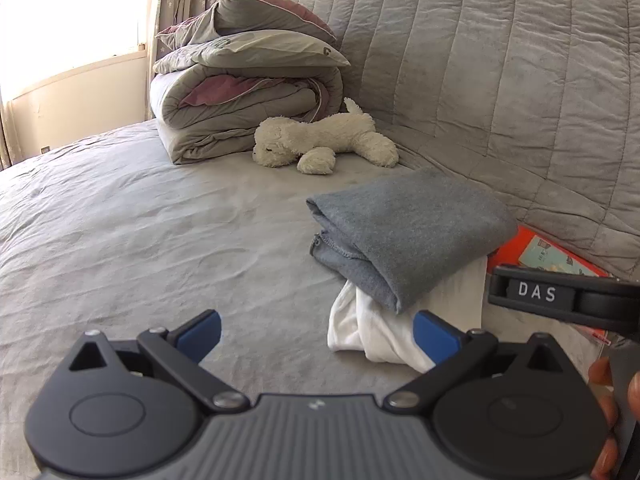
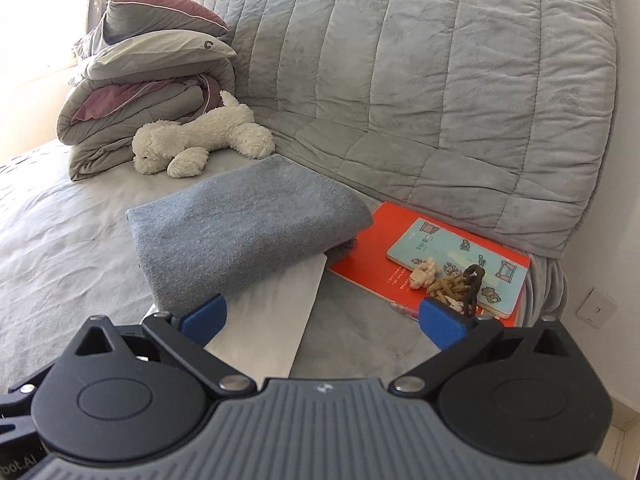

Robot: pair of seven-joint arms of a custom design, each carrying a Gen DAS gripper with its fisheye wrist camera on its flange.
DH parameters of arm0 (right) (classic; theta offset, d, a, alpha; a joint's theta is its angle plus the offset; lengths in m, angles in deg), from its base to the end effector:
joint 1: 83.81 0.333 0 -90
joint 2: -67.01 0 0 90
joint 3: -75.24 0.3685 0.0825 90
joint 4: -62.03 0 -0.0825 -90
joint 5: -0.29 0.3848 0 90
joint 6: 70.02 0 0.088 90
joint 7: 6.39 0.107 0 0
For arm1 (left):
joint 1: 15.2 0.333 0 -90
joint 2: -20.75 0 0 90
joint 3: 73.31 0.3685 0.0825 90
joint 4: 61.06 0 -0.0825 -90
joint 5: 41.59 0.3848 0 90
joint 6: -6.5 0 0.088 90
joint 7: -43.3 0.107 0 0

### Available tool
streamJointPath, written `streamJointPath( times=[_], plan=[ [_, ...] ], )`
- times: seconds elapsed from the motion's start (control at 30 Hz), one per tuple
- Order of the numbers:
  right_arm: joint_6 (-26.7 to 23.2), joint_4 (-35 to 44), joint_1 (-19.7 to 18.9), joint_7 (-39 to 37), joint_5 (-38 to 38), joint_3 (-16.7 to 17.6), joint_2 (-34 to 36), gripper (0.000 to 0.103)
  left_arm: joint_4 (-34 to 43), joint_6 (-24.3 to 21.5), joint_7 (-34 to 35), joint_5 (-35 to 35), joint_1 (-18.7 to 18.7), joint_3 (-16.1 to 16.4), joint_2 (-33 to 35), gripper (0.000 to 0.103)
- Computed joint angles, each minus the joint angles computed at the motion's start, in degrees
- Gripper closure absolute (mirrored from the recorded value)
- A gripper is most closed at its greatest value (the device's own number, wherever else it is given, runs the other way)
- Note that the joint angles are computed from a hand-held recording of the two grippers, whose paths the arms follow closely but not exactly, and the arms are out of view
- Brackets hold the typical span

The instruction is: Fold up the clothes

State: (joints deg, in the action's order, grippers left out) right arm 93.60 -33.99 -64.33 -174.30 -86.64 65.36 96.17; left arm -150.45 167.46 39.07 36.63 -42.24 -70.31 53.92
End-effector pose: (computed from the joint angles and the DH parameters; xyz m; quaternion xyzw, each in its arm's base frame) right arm 0.6952 0.1932 0.3891 -0.5603 0.6733 -0.3787 0.2987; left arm 0.6657 -0.3577 0.3963 -0.6277 0.6192 -0.3401 0.3268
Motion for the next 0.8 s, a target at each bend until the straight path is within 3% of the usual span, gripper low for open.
streamJointPath(
  times=[0.8],
  plan=[
    [0.48, 0.06, -0.24, 1.4, -0.61, 0.28, 0.06, 0.0, 0.74, -0.12, 4.33, -3.37, -0.92, 0.52, 0.66, 0.001]
  ],
)
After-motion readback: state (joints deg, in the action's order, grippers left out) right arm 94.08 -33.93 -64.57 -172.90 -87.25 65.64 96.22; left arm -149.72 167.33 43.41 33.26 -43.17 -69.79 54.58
